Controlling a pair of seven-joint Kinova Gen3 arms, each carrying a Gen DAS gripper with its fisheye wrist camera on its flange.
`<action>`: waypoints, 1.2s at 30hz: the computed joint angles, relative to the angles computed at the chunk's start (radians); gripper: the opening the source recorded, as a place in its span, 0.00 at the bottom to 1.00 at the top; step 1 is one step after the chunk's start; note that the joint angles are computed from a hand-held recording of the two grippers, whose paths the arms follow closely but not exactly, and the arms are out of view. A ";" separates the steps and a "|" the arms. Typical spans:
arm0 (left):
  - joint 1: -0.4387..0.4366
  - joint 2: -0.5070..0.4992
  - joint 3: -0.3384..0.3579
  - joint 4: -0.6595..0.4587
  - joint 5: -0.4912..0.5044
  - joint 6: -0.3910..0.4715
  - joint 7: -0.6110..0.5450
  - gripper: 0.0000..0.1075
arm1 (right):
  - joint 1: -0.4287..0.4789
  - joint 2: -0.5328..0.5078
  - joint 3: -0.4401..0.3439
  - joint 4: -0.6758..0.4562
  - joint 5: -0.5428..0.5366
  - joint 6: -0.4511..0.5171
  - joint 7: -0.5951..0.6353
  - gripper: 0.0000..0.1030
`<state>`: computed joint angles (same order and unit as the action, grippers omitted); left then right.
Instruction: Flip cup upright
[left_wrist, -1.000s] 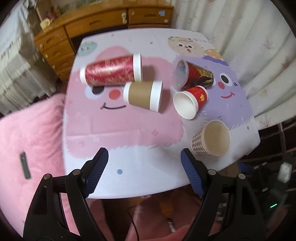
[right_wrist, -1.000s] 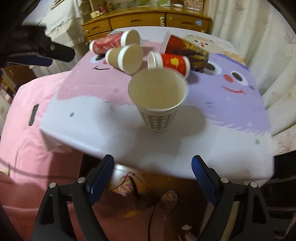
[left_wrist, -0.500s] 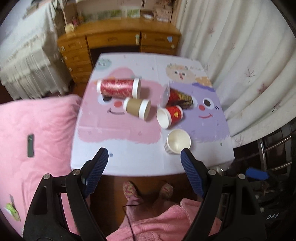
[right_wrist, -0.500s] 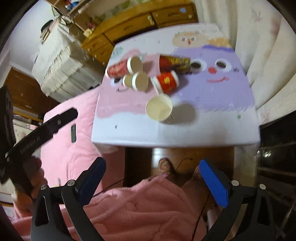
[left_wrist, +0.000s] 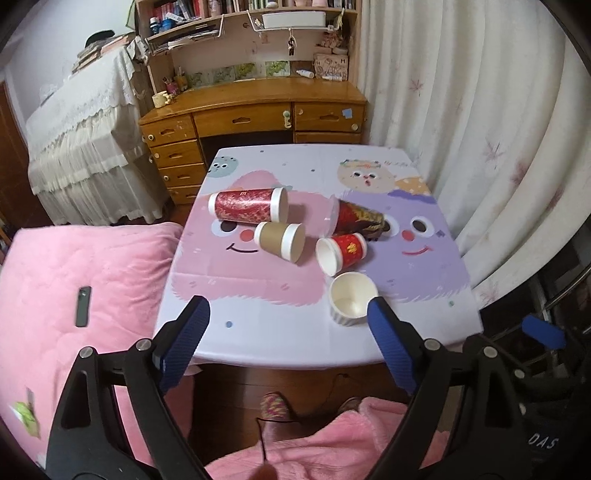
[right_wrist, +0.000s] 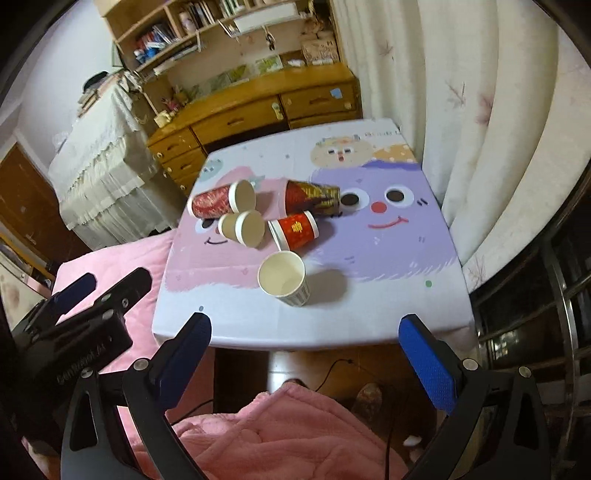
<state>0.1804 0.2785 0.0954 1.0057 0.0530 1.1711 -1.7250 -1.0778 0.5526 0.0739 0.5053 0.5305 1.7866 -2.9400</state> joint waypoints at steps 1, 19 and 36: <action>-0.004 -0.005 0.000 0.002 0.010 -0.004 0.004 0.83 | -0.016 0.010 0.011 -0.017 0.020 0.019 0.006 1.00; 0.010 0.045 0.003 -0.065 0.012 0.013 0.043 0.95 | 0.020 0.032 0.031 -0.073 0.029 0.046 0.096 1.00; 0.045 0.126 -0.010 -0.153 -0.019 0.052 0.092 0.95 | 0.084 0.017 0.014 -0.024 -0.026 -0.019 0.103 1.00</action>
